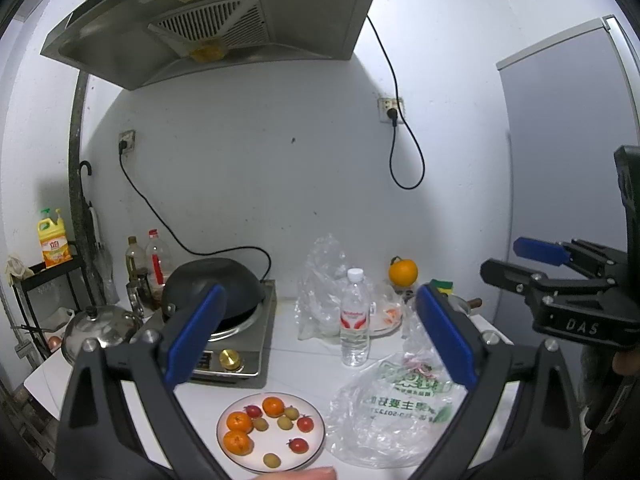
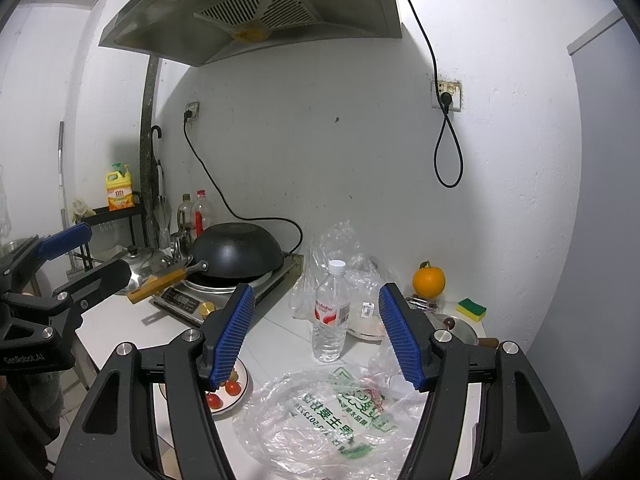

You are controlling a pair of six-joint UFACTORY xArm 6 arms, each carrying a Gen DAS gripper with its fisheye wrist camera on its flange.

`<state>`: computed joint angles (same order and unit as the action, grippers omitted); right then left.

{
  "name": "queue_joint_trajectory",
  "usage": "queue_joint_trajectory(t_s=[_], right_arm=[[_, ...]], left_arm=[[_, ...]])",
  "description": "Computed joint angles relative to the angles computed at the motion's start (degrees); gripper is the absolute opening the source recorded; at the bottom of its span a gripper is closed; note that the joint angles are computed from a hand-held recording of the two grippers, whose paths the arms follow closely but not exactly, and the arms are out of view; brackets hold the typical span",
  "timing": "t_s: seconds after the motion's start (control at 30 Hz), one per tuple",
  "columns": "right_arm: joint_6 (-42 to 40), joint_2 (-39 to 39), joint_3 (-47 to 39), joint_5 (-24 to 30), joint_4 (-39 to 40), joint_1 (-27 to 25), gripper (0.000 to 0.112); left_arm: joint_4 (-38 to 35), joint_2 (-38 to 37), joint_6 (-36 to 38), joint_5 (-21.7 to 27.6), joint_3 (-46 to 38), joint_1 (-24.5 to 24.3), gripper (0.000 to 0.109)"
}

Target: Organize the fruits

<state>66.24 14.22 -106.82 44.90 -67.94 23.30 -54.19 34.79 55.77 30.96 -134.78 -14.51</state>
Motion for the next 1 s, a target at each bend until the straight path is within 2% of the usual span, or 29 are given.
queue_joint_trajectory(t_s=[1.0], right_arm=[[0.35, 0.04, 0.32, 0.88, 0.01, 0.61, 0.068]], left_arm=[[0.02, 1.05, -1.03, 0.29, -0.65, -0.98, 0.097]])
